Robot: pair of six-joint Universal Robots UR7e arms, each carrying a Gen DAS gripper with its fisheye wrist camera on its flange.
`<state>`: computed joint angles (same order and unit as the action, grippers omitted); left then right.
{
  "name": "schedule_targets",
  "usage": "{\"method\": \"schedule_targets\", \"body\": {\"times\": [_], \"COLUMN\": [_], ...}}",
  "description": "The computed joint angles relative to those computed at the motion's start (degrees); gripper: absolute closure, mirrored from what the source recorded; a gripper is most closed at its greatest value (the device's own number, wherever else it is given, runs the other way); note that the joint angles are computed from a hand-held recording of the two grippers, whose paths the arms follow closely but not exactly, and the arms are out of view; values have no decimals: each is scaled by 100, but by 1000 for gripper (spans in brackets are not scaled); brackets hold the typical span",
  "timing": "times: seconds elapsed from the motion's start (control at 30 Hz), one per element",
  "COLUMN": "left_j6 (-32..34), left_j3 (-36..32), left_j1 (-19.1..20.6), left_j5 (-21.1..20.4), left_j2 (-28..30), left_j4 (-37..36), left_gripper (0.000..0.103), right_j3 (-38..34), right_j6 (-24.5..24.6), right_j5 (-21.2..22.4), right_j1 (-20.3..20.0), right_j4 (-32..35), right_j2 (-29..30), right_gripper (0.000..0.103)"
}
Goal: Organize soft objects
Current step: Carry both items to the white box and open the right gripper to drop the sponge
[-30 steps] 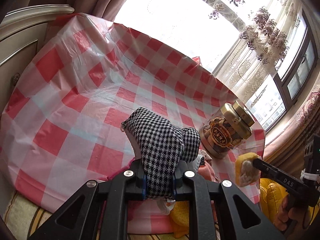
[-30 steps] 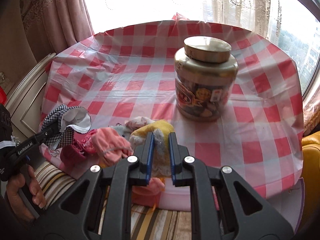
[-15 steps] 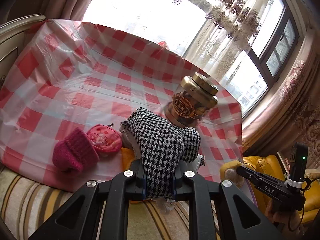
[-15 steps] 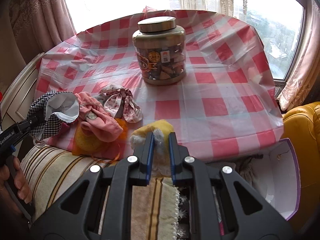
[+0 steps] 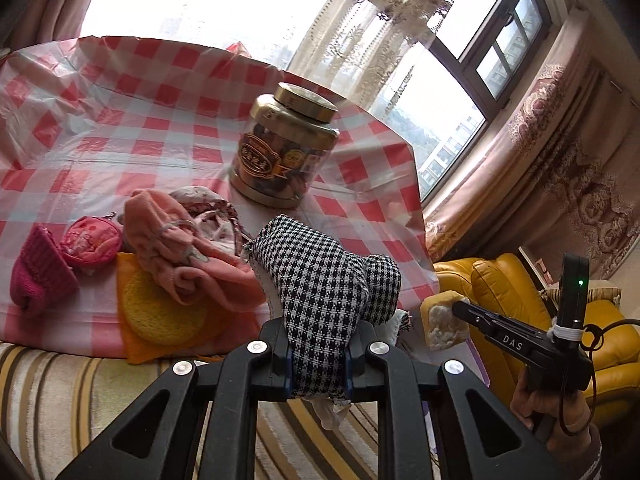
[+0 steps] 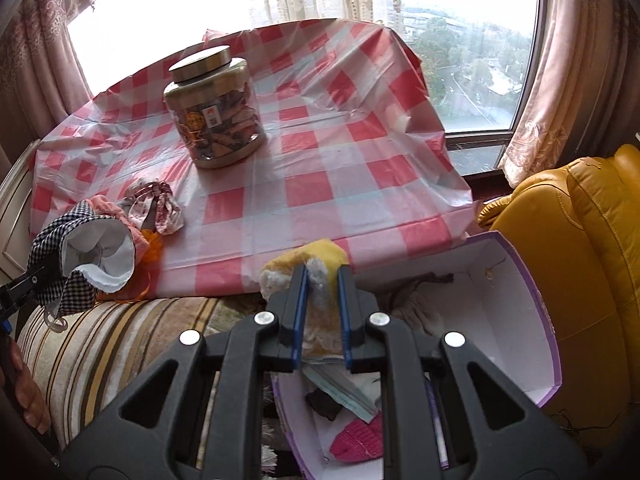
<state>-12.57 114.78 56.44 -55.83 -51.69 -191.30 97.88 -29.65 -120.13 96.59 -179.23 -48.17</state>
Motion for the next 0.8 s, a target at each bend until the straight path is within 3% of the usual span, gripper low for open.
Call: {"method": "schedule_targets", "body": {"times": [0.7,0.8], "left_j6": [319,370], "left_j3": [-858,-952], "left_j1": [-298,-284], "left_j5": [-1076,-1350], "left_j2": [842,897], "left_j4": [1149,1332], "left_gripper": [85,72], "right_j3": [-40,-53], "right_j6": [63,97], "right_j5": [-538,-596], "right_j1": [-300,-320], "right_j4": [-553,-594], "right_j2": [-332,-365], "right_gripper": [78,58]}}
